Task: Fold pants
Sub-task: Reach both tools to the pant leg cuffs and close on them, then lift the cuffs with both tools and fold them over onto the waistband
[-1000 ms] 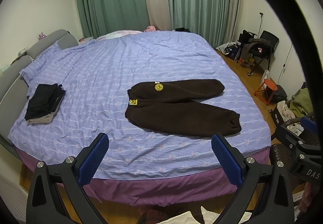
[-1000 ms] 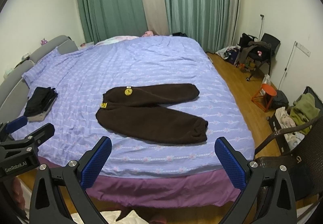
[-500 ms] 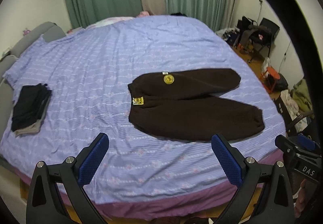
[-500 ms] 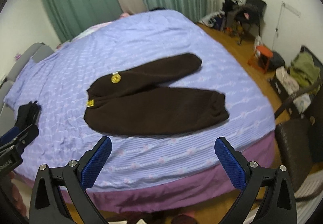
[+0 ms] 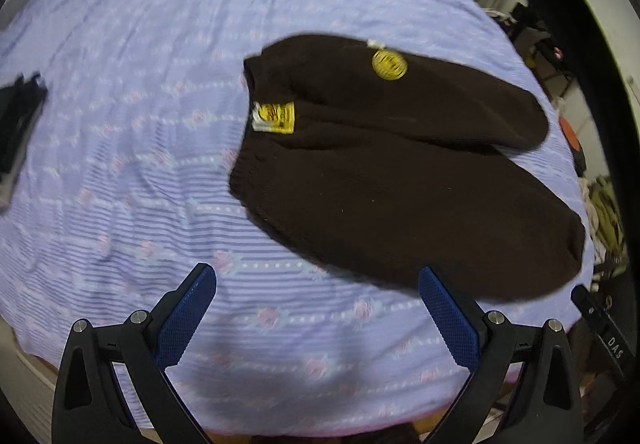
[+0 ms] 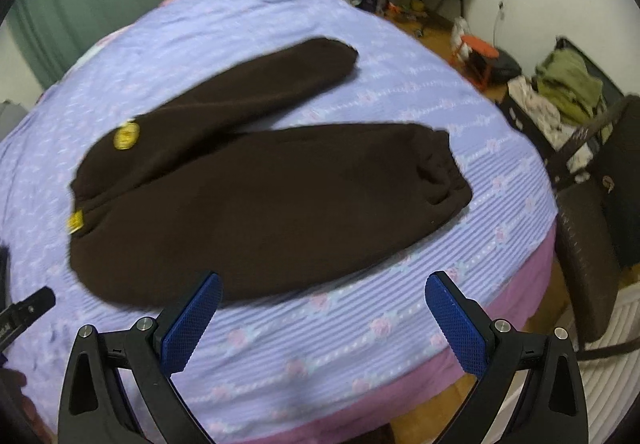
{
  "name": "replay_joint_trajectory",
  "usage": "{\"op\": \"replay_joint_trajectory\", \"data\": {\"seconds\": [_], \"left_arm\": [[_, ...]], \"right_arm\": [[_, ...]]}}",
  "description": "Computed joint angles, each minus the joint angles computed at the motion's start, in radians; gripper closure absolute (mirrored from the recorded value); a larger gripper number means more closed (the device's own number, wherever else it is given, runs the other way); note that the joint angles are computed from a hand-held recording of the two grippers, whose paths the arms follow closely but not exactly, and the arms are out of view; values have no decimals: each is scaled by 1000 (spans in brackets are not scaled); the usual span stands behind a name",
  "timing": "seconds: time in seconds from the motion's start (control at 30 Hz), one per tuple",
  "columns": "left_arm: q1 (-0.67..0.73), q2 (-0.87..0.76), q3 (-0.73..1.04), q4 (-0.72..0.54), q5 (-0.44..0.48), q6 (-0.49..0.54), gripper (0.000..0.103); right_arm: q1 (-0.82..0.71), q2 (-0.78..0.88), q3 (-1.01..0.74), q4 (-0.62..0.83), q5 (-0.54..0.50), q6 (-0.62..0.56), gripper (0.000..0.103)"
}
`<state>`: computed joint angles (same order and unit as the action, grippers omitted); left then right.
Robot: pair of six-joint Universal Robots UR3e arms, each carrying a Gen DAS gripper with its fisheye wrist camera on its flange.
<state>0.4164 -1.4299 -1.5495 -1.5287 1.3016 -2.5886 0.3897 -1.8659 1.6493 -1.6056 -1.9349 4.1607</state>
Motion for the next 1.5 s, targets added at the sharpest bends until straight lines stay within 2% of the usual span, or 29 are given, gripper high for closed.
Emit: {"op": "replay_joint_trajectory", "data": {"seconds": [0.17,0.3,0.43,0.5,0.53,0.57,0.6,0.63,0.67,0.7,0.77,0.83,0.9,1.03,1.13,1.2,1.27,1.37,1.5], "left_arm": [[-78,-113,-62,128,5,-159,1],[-129,-184,-111,174,4,-343,8],[-165,-205,-160,231,2,-425,16],[-179,-215,-154,250,-5,-450,29],[-187,-225,-142,253,-3,-468,32],[-192,-231,-130,253,-6,-487,44],[-196,-238,-120,258,-6,-510,57],[-197,-243,-104,250,-7,-532,63],[-197,-243,-89,240,-6,-560,73],[-195,-241,-70,219,-7,-571,78],[-207,-203,-62,195,6,-584,81],[-207,-173,-40,173,9,-570,82],[-215,-121,-15,132,31,-548,83],[-243,-61,85,-1,91,-498,83],[-243,-69,198,-137,111,-468,83],[-239,-130,327,-232,118,-446,83],[-251,-157,400,-311,143,-437,83],[-291,-225,526,-387,171,-466,83],[-327,-378,796,-432,163,-486,83]], "right_arm": [[-211,-108,273,-181,97,-90,1],[-361,-173,451,-295,169,-149,1],[-509,-216,569,-366,270,-240,3],[-541,-211,577,-395,272,-276,6],[-550,-192,566,-407,269,-307,10],[-559,-170,552,-418,268,-340,20],[-571,-150,540,-429,275,-370,25],[-583,-130,518,-427,284,-402,36],[-581,-102,481,-411,271,-418,49],[-573,-87,450,-387,258,-424,56],[-572,-56,363,-315,257,-468,78],[-591,-79,292,-237,300,-533,85],[-636,-122,202,-141,355,-624,87],[-684,-181,46,52,426,-720,87],[-697,-156,-81,187,471,-742,88],[-696,-148,-139,266,483,-741,88],[-735,-171,-204,403,514,-755,88],[-823,-186,-290,546,563,-785,88],[-938,-149,-365,545,633,-812,88]]}}
